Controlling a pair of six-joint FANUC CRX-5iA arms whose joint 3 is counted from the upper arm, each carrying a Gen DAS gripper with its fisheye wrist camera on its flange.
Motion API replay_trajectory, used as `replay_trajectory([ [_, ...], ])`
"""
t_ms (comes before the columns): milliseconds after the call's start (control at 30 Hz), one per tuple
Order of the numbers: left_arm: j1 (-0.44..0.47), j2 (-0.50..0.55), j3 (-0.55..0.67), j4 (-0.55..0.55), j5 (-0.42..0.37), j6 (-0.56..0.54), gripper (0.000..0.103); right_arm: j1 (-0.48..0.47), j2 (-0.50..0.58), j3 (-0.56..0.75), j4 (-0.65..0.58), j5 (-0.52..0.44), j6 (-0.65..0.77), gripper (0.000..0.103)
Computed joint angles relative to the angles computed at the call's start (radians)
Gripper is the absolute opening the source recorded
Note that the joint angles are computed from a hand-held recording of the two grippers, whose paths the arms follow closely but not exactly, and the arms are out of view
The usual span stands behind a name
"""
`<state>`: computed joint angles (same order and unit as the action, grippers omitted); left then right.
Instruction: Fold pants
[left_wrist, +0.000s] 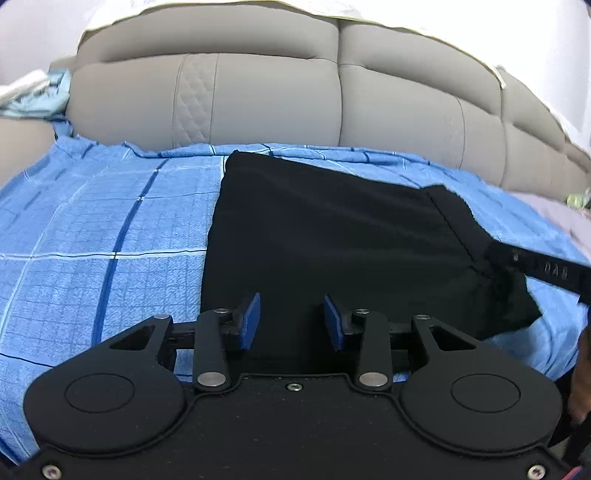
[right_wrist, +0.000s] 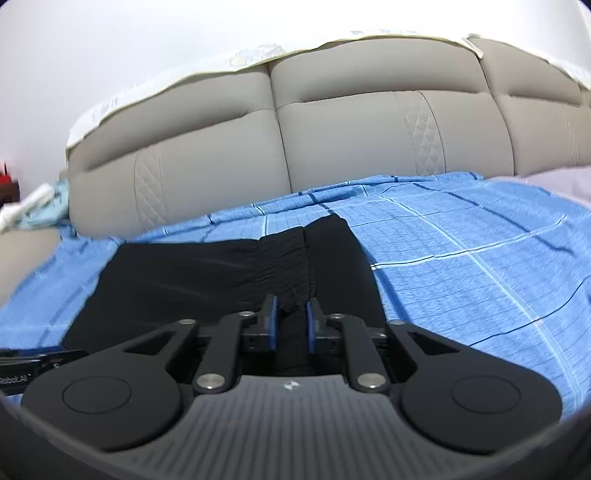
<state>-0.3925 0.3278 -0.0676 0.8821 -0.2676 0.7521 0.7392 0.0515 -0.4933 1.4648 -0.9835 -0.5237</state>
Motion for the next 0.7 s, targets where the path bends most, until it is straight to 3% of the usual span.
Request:
replay_trajectory([
  [100,0.001,-0.005,-0.008,-0.029,0.015,-0.004,0.036,-0.033,-0.018,-0.015,0.015,0.059,0.004,0.069],
  [167,0.006,-0.007,-0.012,-0.027,0.010,-0.015,0.036,-0.082,-0.033,-0.022,0.031,0.134,-0.016,0.080],
  [300,0.010,-0.009,-0.021,-0.020,0.015,-0.033,0.036,-0.195,-0.008,0.032,0.020,0.292,0.064,0.081],
  [433,0.010,-0.012,-0.026,-0.019,0.021,-0.032,0.036,-0.274,0.069,0.164,-0.181,0.453,0.338,0.084],
  [467,0.010,-0.013,-0.028,-0.019,0.023,-0.032,0.036,-0.300,0.076,0.170,-0.184,0.513,0.344,0.086],
  [533,0.010,-0.014,-0.030,-0.028,0.028,-0.023,0.036,-0.319,0.084,0.175,-0.175,0.556,0.345,0.073],
  [600,0.012,-0.015,-0.022,-0.068,0.024,0.017,0.037,-0.299,0.082,0.183,-0.210,0.532,0.392,0.054],
  [700,0.013,-0.017,-0.018,-0.067,0.006,0.025,0.037,-0.275,0.065,0.151,-0.106,0.463,0.336,0.046],
])
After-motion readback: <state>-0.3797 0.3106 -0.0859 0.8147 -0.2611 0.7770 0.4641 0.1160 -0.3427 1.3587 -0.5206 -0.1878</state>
